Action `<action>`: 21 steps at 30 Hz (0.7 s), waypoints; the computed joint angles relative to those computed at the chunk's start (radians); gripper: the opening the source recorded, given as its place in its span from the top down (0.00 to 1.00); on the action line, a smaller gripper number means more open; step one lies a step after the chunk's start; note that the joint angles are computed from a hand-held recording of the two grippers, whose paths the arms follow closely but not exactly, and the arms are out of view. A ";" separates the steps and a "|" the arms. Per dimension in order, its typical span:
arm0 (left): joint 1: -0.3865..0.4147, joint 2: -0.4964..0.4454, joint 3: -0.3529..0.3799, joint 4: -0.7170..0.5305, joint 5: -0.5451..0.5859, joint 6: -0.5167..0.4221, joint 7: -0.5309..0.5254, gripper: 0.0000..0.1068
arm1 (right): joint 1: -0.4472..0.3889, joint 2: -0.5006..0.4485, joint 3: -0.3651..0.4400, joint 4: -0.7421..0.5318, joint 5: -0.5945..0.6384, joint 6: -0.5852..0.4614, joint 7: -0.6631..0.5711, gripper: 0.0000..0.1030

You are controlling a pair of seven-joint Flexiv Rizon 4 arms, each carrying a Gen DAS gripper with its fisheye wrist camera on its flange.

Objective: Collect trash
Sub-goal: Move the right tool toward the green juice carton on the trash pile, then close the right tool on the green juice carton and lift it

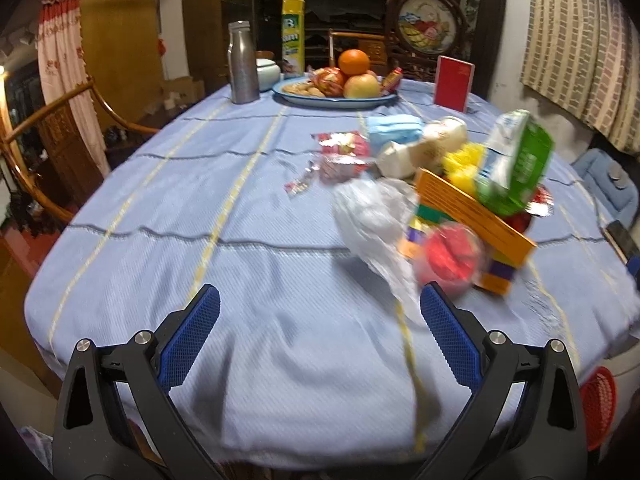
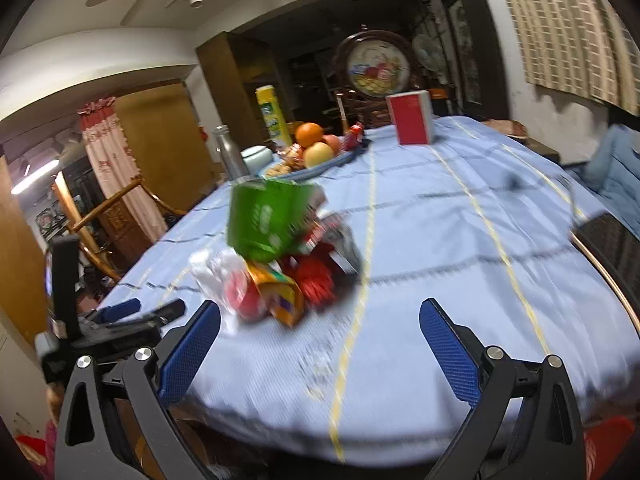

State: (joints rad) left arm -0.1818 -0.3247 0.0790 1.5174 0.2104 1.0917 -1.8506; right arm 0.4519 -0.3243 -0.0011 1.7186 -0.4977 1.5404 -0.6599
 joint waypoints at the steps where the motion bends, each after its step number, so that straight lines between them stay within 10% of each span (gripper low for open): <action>1: -0.002 -0.006 0.004 -0.010 0.008 -0.007 -0.004 0.10 | -0.027 -0.026 0.042 -0.048 0.023 -0.017 -0.043 0.05; 11: 0.026 -0.069 -0.004 -0.054 -0.033 -0.022 0.036 0.10 | -0.082 -0.236 0.198 -0.434 0.230 -0.232 -0.309 0.05; 21: 0.033 -0.068 -0.013 -0.018 -0.091 0.048 0.106 0.10 | -0.036 -0.346 0.167 -0.624 0.330 -0.354 -0.373 0.05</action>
